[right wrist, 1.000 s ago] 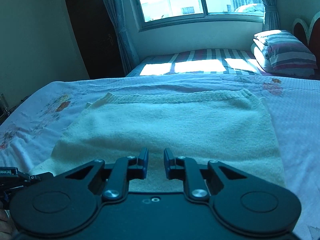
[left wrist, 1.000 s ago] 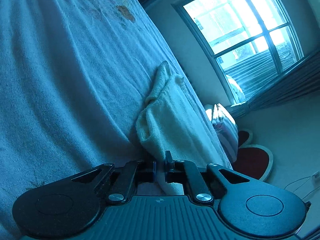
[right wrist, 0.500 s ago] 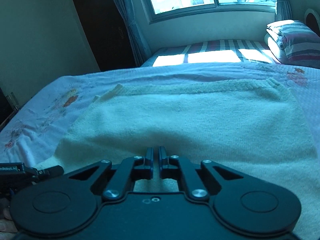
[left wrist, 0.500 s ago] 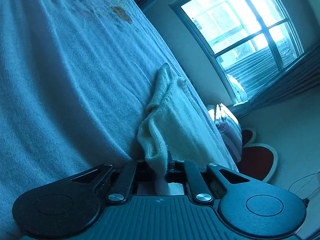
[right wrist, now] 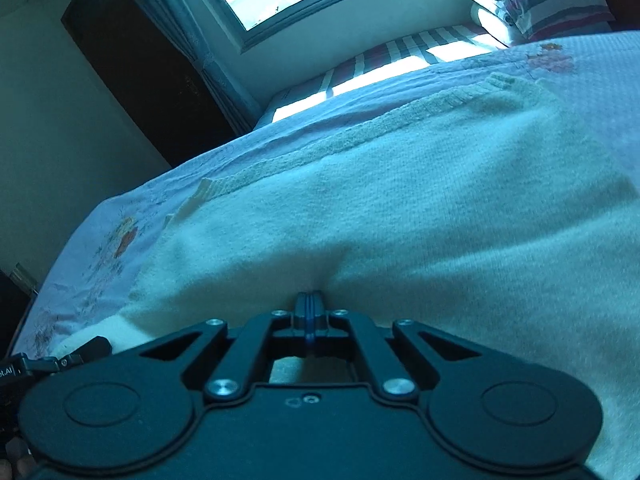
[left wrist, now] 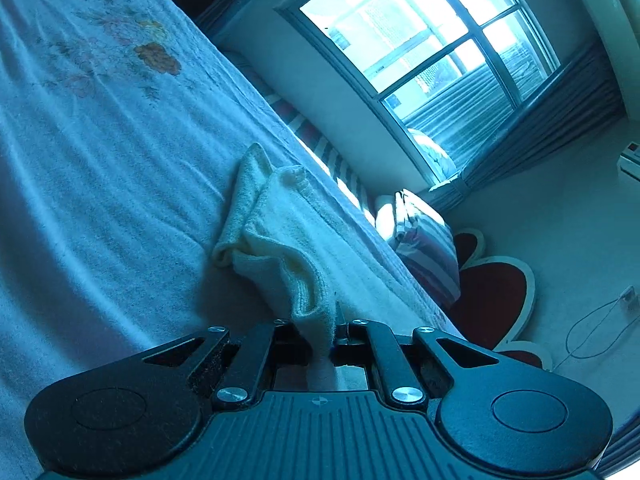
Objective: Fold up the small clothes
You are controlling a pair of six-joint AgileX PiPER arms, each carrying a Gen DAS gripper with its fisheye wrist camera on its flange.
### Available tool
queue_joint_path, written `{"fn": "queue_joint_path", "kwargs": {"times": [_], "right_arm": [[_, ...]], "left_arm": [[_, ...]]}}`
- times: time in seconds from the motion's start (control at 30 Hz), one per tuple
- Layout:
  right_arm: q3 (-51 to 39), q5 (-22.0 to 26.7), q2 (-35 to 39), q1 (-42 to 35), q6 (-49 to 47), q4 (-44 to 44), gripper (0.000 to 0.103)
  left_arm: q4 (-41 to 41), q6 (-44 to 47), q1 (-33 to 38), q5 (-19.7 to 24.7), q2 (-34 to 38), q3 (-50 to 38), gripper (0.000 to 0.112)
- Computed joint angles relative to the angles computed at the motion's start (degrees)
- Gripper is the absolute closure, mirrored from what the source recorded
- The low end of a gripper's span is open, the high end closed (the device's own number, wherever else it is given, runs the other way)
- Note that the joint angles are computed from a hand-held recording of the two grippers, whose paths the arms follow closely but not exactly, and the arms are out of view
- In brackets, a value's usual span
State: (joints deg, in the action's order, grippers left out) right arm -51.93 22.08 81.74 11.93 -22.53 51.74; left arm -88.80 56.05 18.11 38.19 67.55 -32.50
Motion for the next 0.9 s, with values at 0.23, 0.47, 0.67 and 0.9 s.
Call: {"fn": "queue_joint_path", "kwargs": {"times": [0.23,0.47,0.67,0.9], "right_arm": [[4.3,3.2,0.0,-5.0,-18.3,21.8,0.103],[16.7,10.7,-12.3,-22.9,-24.4,30.9,0.101],[20.7,29.0,-18.0,-52.9,-20.9,26.3,0.070],[19.6,47.6,-16.4,-71.2,-24.7,25.1,0.057]], "left_arm": [[15.4,-8.0,-14.8,-3.3,1.9,-16.7,0.106],[43.3,-22.5,-38.9,0.1,19.3,-41.1,0.106],[50.3,-26.7,-46.5,1.0,22.3,-39.3,0.105],[38.6,-13.8,-41.4,1.5,10.3,-29.1,0.035]]}}
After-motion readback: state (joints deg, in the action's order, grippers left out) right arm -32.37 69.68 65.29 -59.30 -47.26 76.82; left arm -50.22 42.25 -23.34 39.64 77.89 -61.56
